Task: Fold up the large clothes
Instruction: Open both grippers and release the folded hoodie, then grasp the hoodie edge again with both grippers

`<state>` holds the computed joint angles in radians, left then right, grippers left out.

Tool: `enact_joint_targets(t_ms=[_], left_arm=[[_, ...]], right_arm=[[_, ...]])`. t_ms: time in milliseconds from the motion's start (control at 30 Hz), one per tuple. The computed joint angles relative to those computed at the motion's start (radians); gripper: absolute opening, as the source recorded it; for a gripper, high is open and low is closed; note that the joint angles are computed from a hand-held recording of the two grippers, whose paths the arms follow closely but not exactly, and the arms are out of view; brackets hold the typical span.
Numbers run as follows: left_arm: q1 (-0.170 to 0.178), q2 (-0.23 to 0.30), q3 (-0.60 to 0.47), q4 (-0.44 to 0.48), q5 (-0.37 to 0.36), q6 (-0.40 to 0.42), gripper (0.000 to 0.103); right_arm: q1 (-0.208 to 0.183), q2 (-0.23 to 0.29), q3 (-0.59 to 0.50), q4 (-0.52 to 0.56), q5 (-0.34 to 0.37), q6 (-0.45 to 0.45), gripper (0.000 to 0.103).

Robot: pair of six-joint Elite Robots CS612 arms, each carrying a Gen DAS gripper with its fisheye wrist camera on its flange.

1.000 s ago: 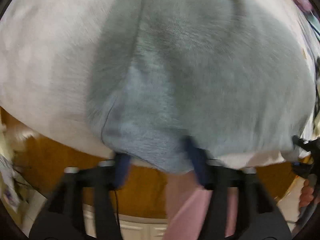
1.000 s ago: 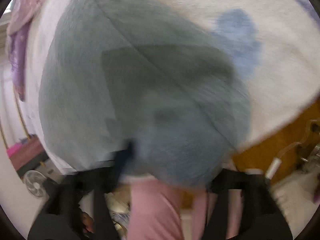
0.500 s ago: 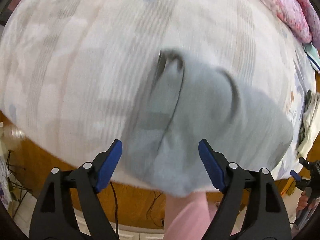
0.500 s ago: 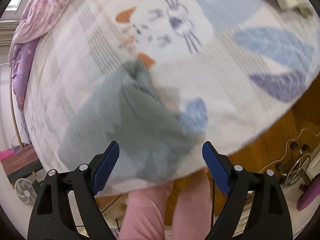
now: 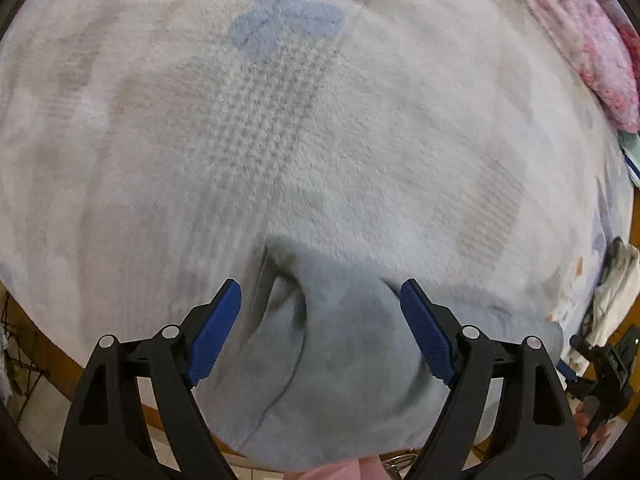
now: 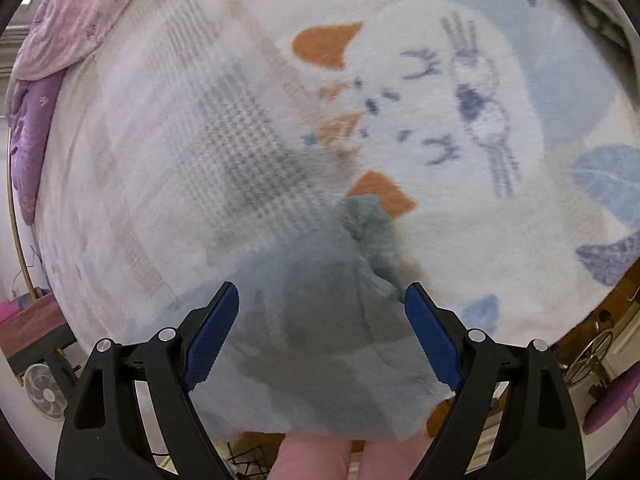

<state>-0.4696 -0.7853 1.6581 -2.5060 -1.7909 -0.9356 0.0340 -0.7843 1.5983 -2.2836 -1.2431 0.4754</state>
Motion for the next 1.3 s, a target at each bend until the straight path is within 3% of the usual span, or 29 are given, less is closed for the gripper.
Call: enact_joint_targets(t_ms=[167, 200, 233, 267, 300, 367, 500, 600, 800, 933, 1133, 1167, 1233, 1300], left_arm=[[0.008, 0.053, -0.055, 0.081, -0.033, -0.02, 0.081], [0.01, 0.06, -0.055, 0.068, -0.046, -0.031, 0.078], [0.016, 0.069, -0.052, 0.044, -0.083, -0.046, 0.065], [0.02, 0.073, -0.052, 0.036, -0.098, -0.061, 0.056], [0.02, 0.072, -0.049, 0.032, -0.092, -0.069, 0.05], [0.026, 0.067, -0.032, -0.02, -0.104, -0.083, 0.031], [0.03, 0.024, 0.014, -0.053, -0.077, -0.028, 0.022], [0.027, -0.005, 0.029, -0.073, -0.051, -0.025, 0.02], [0.014, -0.064, 0.042, -0.093, 0.024, 0.0, 0.018], [0.018, -0.067, -0.007, -0.088, 0.06, 0.003, 0.018], [0.021, 0.003, -0.171, -0.058, 0.147, 0.08, 0.019], [0.016, 0.022, -0.208, -0.026, 0.168, 0.1, 0.026], [0.003, 0.051, -0.275, 0.078, 0.248, 0.141, 0.034], [-0.004, 0.066, -0.309, 0.139, 0.317, 0.166, 0.044]], right_arm=[[0.02, 0.054, -0.072, 0.11, -0.038, -0.031, 0.083], [0.022, 0.061, -0.08, 0.119, -0.044, -0.028, 0.082], [0.023, 0.065, -0.083, 0.111, -0.047, -0.018, 0.081], [0.024, 0.065, -0.082, 0.095, -0.055, -0.007, 0.07], [0.023, 0.066, -0.078, 0.081, -0.05, -0.003, 0.053], [0.023, 0.067, -0.072, 0.053, -0.039, 0.033, 0.036], [0.035, 0.045, -0.062, 0.002, -0.084, 0.025, 0.028], [0.028, 0.02, -0.038, -0.043, -0.065, 0.041, 0.026], [0.01, -0.01, -0.028, -0.113, -0.019, 0.029, 0.025], [0.003, -0.001, -0.077, -0.143, 0.011, 0.029, 0.025], [-0.004, 0.07, -0.225, -0.161, 0.014, 0.001, 0.026], [-0.003, 0.087, -0.258, -0.132, -0.003, 0.01, 0.028], [0.003, 0.111, -0.314, -0.07, -0.07, 0.021, 0.042], [0.007, 0.107, -0.31, -0.11, -0.125, 0.01, 0.063]])
